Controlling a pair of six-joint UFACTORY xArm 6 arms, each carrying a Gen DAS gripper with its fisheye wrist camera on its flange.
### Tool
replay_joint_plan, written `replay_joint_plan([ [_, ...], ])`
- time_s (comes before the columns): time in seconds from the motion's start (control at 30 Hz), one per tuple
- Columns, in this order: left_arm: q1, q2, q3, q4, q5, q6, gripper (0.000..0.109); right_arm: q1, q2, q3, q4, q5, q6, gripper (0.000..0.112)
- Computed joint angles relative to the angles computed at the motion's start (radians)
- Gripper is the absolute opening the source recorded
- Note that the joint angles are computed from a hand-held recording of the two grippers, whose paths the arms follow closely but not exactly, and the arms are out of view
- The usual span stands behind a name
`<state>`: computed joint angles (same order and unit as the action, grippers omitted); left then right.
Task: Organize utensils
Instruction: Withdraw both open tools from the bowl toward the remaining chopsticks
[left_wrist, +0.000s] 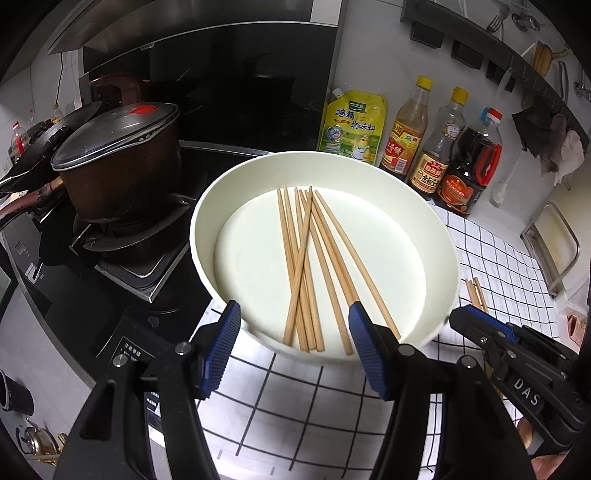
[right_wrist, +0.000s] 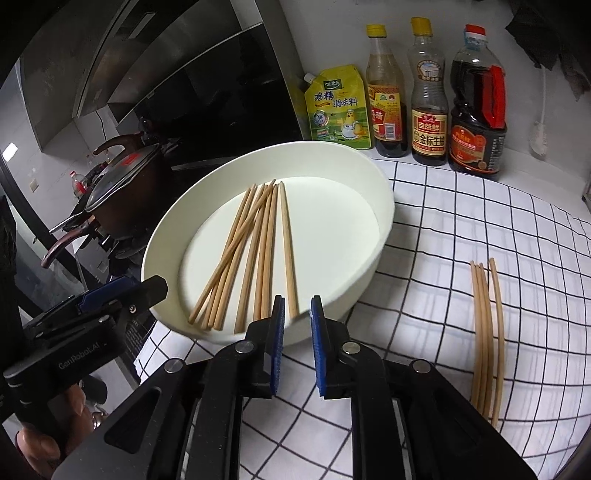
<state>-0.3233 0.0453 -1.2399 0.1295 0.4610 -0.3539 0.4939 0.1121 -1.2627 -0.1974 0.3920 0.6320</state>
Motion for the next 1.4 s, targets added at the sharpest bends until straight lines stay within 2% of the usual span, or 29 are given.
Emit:
replay_joint_plan([
  [0.27,-0.031,-0.055,0.058,-0.005,-0.014,-0.008,0.062,-0.004,-0.118,0.135,-0.105,-0.027,0.108,0.018],
  [0.37,-0.046,-0.072,0.076,-0.007,-0.015,-0.014,0.062,-0.007,-0.159,0.174,-0.150,-0.023,0.142,0.024],
  [0.6,-0.085,-0.103,0.103,0.023,-0.015,-0.051,0.062,-0.032,-0.260,0.270,-0.213,-0.031,0.189,0.024],
  [1.07,-0.169,-0.099,0.110,0.065,-0.014,-0.114,0.065,-0.122,-0.409,0.424,-0.197,-0.021,0.133,0.024],
  [1.4,-0.225,-0.046,0.065,0.077,0.003,-0.121,0.065,-0.200,-0.431,0.482,-0.189,-0.039,0.109,0.025],
])
